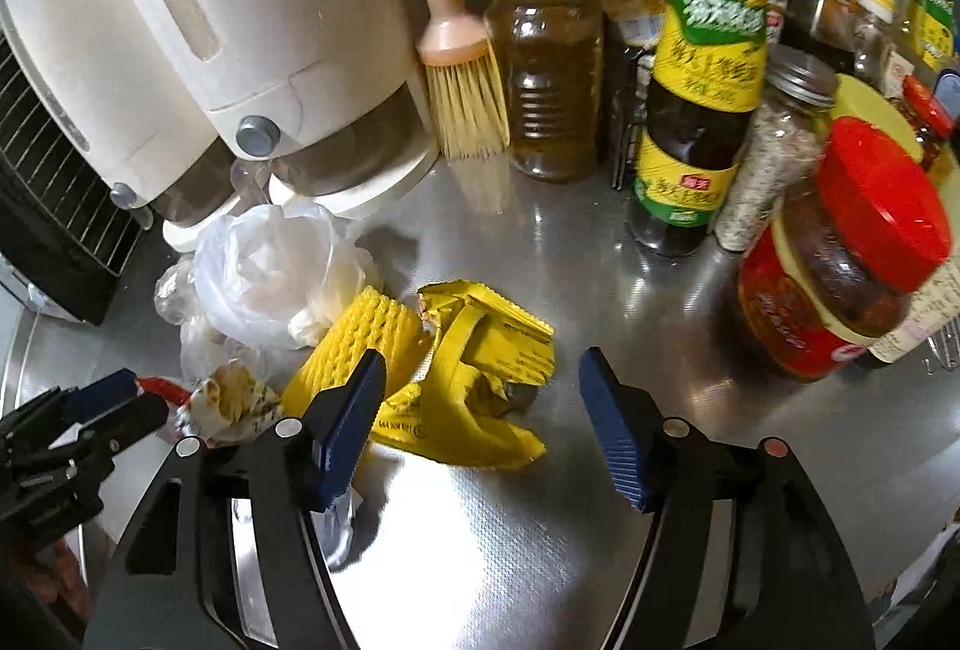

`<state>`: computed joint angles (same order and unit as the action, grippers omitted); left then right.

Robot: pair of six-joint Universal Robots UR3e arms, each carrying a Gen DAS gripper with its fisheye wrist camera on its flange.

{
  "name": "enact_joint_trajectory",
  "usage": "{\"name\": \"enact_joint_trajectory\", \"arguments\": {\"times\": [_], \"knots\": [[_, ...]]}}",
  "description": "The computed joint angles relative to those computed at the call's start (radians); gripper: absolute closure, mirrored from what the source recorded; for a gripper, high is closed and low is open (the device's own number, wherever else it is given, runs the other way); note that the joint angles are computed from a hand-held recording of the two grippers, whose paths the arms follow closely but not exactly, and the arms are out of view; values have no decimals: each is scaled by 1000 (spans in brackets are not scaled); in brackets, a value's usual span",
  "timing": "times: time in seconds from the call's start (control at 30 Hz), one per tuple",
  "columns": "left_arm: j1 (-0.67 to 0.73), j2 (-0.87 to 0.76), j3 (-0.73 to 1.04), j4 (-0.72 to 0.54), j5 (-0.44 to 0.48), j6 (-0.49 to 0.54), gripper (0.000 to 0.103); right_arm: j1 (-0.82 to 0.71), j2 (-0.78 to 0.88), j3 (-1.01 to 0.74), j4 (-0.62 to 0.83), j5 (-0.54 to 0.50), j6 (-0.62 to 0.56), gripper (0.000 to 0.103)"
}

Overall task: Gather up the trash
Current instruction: 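Grasp the red-white snack bag with the left tool while the right tool grasps the yellow snack bag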

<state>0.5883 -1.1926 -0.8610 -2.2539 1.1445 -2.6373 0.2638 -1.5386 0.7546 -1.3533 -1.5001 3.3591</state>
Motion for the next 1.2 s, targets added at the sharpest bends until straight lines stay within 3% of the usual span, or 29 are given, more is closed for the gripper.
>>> {"name": "enact_joint_trajectory", "arguments": {"times": [0.23,0.43,0.5,0.57,0.73,0.9,1.2], "knots": [[-92,-18,-69,73,17,-53,72,-2,10,57,-8,-12,14,36],[-162,-38,-80,116,30,-78,77,-9,17,59,-3,3,15,36],[-178,-38,-95,134,37,-85,78,-7,30,62,6,24,14,39],[-179,-33,-109,145,36,-86,79,16,27,99,-24,1,19,50],[-155,-15,-130,147,23,-65,87,27,4,151,-63,-26,12,58],[-143,-9,-111,138,15,-64,93,14,-46,187,-67,-48,-12,63],[-97,-35,73,56,-8,-68,99,-35,-82,49,18,-43,-26,63]]}}
